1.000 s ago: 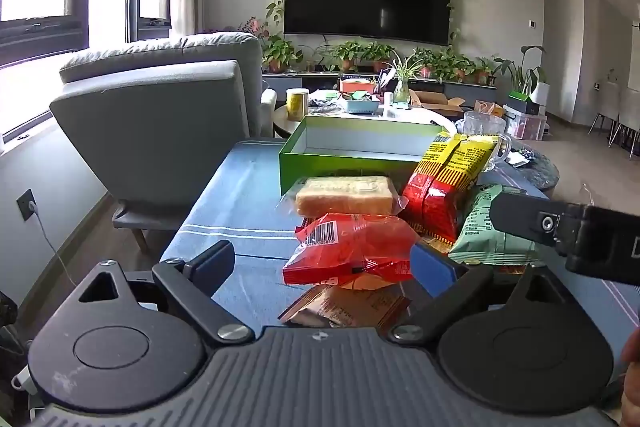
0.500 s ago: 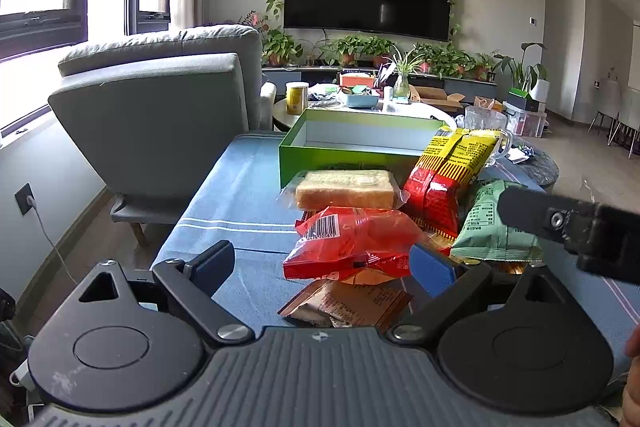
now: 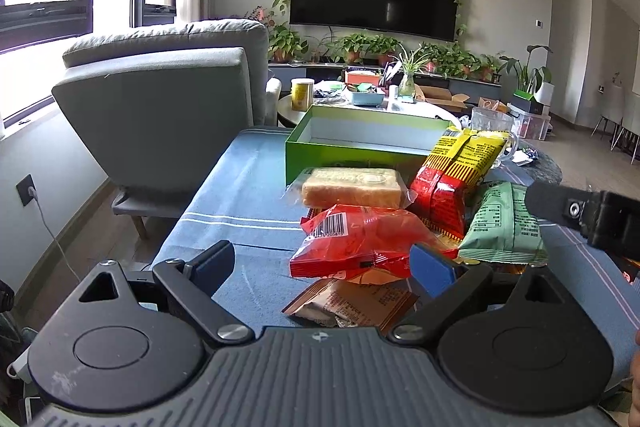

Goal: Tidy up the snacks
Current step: 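Approach the snack pile with the right tool, fingers open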

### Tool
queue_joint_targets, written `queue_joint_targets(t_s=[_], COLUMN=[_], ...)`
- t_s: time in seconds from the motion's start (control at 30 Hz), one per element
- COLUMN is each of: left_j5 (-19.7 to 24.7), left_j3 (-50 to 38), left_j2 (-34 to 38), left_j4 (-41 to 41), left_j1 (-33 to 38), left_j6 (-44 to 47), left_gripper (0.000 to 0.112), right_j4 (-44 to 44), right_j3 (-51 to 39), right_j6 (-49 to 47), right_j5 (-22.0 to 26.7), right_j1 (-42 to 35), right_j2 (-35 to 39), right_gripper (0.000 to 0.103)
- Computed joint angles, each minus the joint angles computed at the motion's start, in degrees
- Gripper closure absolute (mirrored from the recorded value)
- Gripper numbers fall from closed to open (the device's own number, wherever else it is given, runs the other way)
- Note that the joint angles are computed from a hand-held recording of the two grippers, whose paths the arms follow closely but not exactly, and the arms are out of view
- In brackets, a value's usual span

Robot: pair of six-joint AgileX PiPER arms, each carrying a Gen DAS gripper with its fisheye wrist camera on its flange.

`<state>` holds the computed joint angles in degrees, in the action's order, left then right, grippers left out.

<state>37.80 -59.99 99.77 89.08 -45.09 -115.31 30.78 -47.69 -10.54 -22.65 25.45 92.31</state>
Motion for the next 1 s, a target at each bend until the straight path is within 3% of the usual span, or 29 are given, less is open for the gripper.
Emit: queue_joint_targets(t_s=[0.27,0.43,1.0], left_j5=[-0.05,-0.31,-0.67], left_j3=[0.1,0.01,-0.48], left_j2=[-0.22,-0.22,0.04], left_j4=[-0.24,-0.51,-2.23], left_j1=[0.29,0.26,0.74], left_j6=[-0.42,-0.12,1.17], left_gripper=[0.018,0.018,0.018], right_j4=[-6.94,-4.41,-9.87], right_j3=[-0.23,-0.65,-1.15], right_j6=[6.34,3.79,10.51], right_j5=[2.44,2.72,5.21], right_j1=[-1.27,-0.89,-2.4], right_j2=[0.08,0.16,0.87], right_gripper=[0.002,0.002,0.002])
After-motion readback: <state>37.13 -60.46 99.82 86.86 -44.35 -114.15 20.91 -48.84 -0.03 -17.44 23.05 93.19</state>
